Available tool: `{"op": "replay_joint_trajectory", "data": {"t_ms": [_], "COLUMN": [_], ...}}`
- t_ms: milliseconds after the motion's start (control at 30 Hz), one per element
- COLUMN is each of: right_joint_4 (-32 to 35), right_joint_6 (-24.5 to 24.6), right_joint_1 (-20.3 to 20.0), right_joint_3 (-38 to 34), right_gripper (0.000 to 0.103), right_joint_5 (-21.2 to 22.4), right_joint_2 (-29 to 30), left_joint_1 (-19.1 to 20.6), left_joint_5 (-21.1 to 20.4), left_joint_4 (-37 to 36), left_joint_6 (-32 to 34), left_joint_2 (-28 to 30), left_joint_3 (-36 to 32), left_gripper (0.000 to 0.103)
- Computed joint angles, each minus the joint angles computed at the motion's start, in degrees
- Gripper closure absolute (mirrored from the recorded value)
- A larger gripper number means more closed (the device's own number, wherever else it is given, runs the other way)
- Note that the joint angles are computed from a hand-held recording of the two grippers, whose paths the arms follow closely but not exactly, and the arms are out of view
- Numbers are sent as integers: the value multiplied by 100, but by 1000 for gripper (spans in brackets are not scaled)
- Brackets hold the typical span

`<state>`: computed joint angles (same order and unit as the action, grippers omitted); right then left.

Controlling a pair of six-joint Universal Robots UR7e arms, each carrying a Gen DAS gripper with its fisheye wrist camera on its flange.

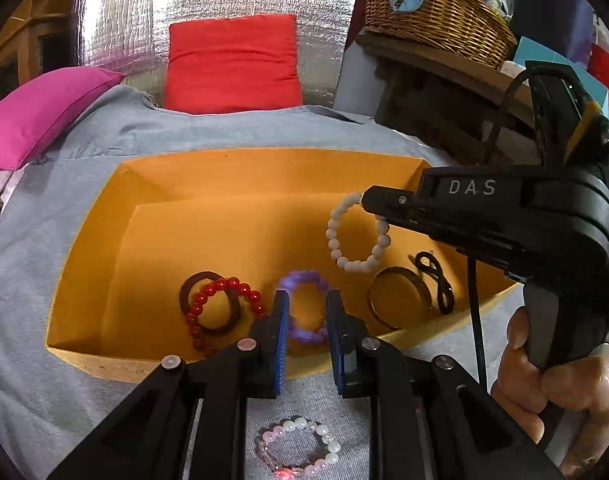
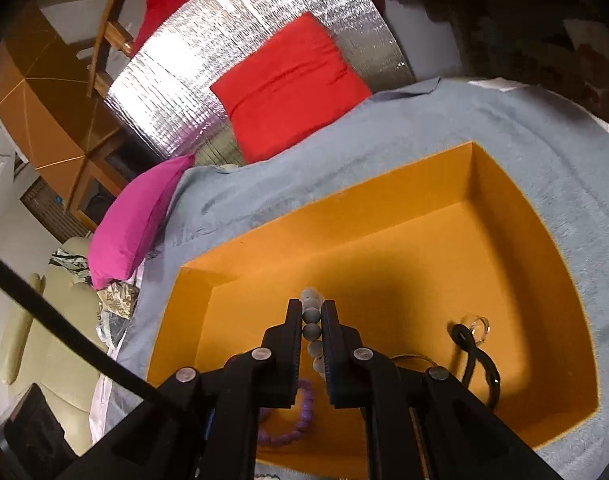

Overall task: Organize jewelry
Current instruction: 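Carry the purple and white bead bracelets into the orange box and open both grippers, then raise both grippers out of the box and move toward the two pink bracelets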

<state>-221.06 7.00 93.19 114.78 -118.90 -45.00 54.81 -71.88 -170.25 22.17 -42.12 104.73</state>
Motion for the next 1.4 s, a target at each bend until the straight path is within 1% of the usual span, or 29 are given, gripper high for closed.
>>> {"op": "replay_joint_trajectory", "data": {"t_ms": [67,133,167,333,400,467,500,533,567,633,667,733,767,833,933,1000,1267,1333,1400], "right_joint_4": [45,47,-28,-209,-313,-420,-492,-564,-606,-747,-866,-1065,-1193,-1386,-1578,-1592,-1505,-1528,-1517], "right_joint_6": [8,4,-25,-35,-5,-19,-50,-96,-118,-101,-97,-162,-213,-253,-167,-174,-272,-111,128], "right_joint_1": [-10,-11,2,27,33,71,106,152,190,257,297,399,462,557,667,773,1185,1209,1191], "right_joint_3": [-55,-87,-99,-19,85,177,224,265,298,413,474,562,610,690,856,927,1475,1680,1818], "right_gripper": [92,90,90,88,88,88,88,88,86,72,68,53,52,52,52,52,52,52,52], "right_joint_5": [-24,-59,-136,-346,-384,-465,-511,-583,-646,-678,-676,-770,-850,-931,-972,-1073,-1689,-1717,-1655], "right_joint_2": [22,33,54,10,-52,-110,-135,-157,-182,-245,-267,-293,-304,-323,-377,-392,-298,-308,-304], "left_joint_1": [9,23,30,72,56,31,16,-2,-18,-49,-49,-51,-55,-63,-77,-88,-42,-43,-42], "left_joint_5": [-25,-48,-46,82,213,326,376,424,468,593,639,731,792,865,950,1021,1473,1585,1676], "left_joint_4": [0,-38,-26,9,-40,-154,-239,-335,-420,-623,-667,-751,-797,-867,-948,-1029,-1347,-1453,-1417], "left_joint_6": [-54,-88,-108,-241,-248,-255,-254,-235,-208,-138,-121,-100,-95,-84,-74,-9,787,832,731], "left_joint_2": [-8,-39,-54,-111,-125,-163,-189,-220,-235,-296,-323,-409,-465,-554,-708,-811,-1076,-1145,-1236], "left_joint_3": [-18,-13,-18,-55,-41,20,66,122,165,282,307,398,461,562,723,864,1309,1439,1579], "left_gripper": [84,84,84,80,76,65,63,58,52,46,45,44,43,41,36,36,36,36,36]}}
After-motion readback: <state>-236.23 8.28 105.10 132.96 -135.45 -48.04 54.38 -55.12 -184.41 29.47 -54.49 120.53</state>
